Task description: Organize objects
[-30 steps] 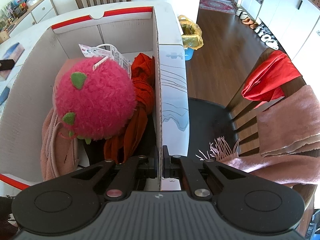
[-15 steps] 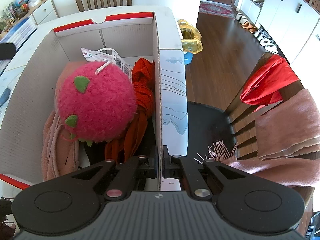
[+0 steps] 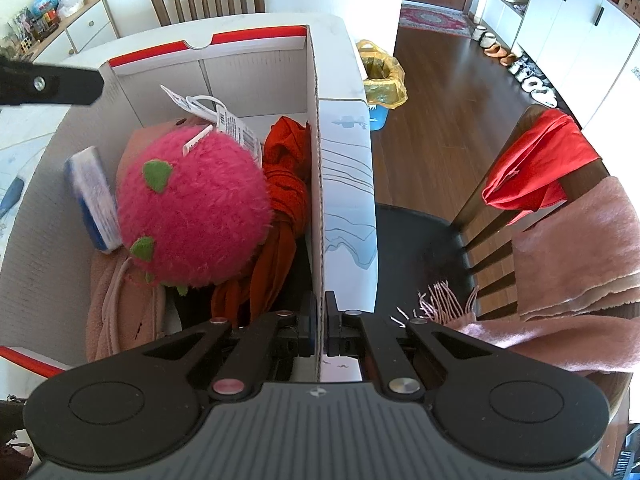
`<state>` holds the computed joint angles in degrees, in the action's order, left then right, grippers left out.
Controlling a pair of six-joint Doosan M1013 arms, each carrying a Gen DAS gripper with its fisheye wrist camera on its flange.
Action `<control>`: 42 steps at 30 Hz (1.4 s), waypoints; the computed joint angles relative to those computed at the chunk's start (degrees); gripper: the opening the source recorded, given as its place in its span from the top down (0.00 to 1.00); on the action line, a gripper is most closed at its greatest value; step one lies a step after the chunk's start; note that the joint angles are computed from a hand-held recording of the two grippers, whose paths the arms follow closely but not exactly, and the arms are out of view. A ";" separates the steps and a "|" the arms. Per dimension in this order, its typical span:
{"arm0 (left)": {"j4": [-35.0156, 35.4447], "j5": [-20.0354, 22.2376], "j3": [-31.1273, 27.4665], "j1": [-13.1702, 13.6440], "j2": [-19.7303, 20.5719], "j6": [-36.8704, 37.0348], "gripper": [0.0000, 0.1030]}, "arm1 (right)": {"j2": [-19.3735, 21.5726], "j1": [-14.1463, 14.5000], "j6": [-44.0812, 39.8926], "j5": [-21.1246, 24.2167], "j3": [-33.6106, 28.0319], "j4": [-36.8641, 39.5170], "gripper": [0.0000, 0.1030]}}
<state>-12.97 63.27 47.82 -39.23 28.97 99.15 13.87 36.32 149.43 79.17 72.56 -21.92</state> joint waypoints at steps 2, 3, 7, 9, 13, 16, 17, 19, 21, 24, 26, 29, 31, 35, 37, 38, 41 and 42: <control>0.21 0.41 0.16 0.11 -0.03 -0.42 0.58 | -0.12 0.05 0.26 -0.38 0.14 -0.31 0.97; 0.30 0.43 0.42 0.18 -0.14 -0.62 0.58 | -0.14 0.10 0.39 -0.52 0.15 -0.59 0.97; 0.24 0.17 1.86 0.53 -0.91 -1.36 0.57 | -0.12 0.46 0.46 -0.51 -0.05 -1.88 0.97; 0.15 0.06 2.54 0.68 -1.33 -1.68 0.57 | -0.24 0.58 0.74 -0.64 -0.02 -2.31 0.97; -0.05 -0.65 4.09 0.96 -2.41 -2.35 0.55 | -0.55 1.10 1.32 -0.79 -0.16 -4.05 0.97; 0.34 -2.01 5.55 0.97 -3.47 -2.77 0.51 | -0.72 1.62 1.49 -0.60 -0.49 -5.63 0.97; 0.44 -2.58 6.03 1.00 -3.83 -2.79 0.49 | -0.77 1.78 1.60 -0.54 -0.61 -6.10 0.97; 0.98 -3.74 7.01 1.00 -4.60 -3.11 0.43 | -0.88 2.16 1.92 -0.33 -0.90 -7.05 0.97; 1.54 -4.93 8.04 1.02 -5.43 -3.45 0.40 | -0.98 2.63 2.21 -0.08 -1.13 -8.10 0.97; 1.47 -6.36 9.37 1.19 -6.51 -3.10 0.38 | -1.14 3.34 2.86 0.39 -1.56 -9.42 0.97; 1.40 -7.15 10.15 1.24 -7.18 -2.79 0.34 | -1.36 3.88 3.42 0.46 -1.69 -10.37 0.97; 1.11 -8.58 11.41 1.27 -8.23 -1.87 0.26 | -1.88 4.69 4.12 -0.74 -1.69 -11.42 0.97; 0.66 -9.79 12.37 1.33 -9.05 -0.87 0.22 | -1.90 5.51 3.97 -0.92 -1.97 -12.86 0.97; -0.46 -12.15 14.28 1.48 -10.57 1.08 0.13 | -2.20 6.61 5.06 -1.98 -2.14 -14.42 0.97; -1.09 -12.95 15.02 1.66 -11.14 1.82 0.10 | -2.40 7.13 5.88 -2.72 -2.07 -15.24 0.97; -1.50 -13.41 15.49 1.72 -11.48 2.29 0.09 | -2.47 7.39 6.15 -3.06 -2.05 -15.63 0.97; -2.91 -14.47 16.57 2.10 -12.23 3.63 0.05 | -2.69 8.23 6.96 -4.34 -1.92 -16.65 0.97; -3.42 -14.77 16.90 2.23 -12.45 4.05 0.04 | -2.70 8.53 7.22 -4.63 -1.93 -17.08 0.97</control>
